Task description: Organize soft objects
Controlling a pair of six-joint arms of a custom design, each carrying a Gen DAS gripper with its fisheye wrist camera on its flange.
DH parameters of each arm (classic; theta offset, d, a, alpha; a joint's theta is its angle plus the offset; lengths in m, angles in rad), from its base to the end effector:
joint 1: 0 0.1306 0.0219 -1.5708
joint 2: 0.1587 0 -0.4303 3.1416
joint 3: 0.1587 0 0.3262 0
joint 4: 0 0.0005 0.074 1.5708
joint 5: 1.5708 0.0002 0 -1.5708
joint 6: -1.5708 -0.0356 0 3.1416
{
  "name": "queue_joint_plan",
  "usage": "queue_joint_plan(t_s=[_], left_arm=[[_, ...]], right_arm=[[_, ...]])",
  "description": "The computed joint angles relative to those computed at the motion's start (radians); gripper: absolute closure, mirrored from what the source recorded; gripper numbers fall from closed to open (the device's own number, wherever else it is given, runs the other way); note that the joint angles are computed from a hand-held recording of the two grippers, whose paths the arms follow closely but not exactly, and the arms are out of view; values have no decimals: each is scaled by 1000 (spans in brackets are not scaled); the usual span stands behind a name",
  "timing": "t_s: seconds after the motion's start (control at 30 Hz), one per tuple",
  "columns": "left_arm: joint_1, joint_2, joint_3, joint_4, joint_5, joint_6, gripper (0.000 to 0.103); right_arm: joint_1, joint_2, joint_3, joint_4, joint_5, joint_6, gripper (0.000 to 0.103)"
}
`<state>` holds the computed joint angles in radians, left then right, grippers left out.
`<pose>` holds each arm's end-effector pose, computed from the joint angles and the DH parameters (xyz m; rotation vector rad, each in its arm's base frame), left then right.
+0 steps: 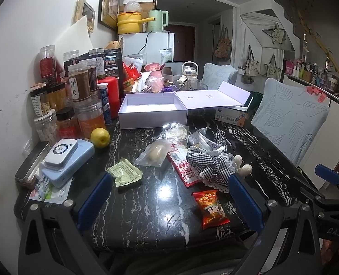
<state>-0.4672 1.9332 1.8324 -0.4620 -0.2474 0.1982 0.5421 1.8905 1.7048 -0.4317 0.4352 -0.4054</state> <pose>0.5861 -0.2865 0.4129 0.1397 2.1127 -0.1323 0.5452 0.3103 0.3907 0.0963 2.1224 0.0820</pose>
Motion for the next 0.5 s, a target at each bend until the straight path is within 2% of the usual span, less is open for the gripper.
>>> queue_joint_plan(t_s=[0.5], left_arm=[[-4,27,0,4,19,-9,0]], right_arm=[[-8,11,-6,-1,-12,-11,0]])
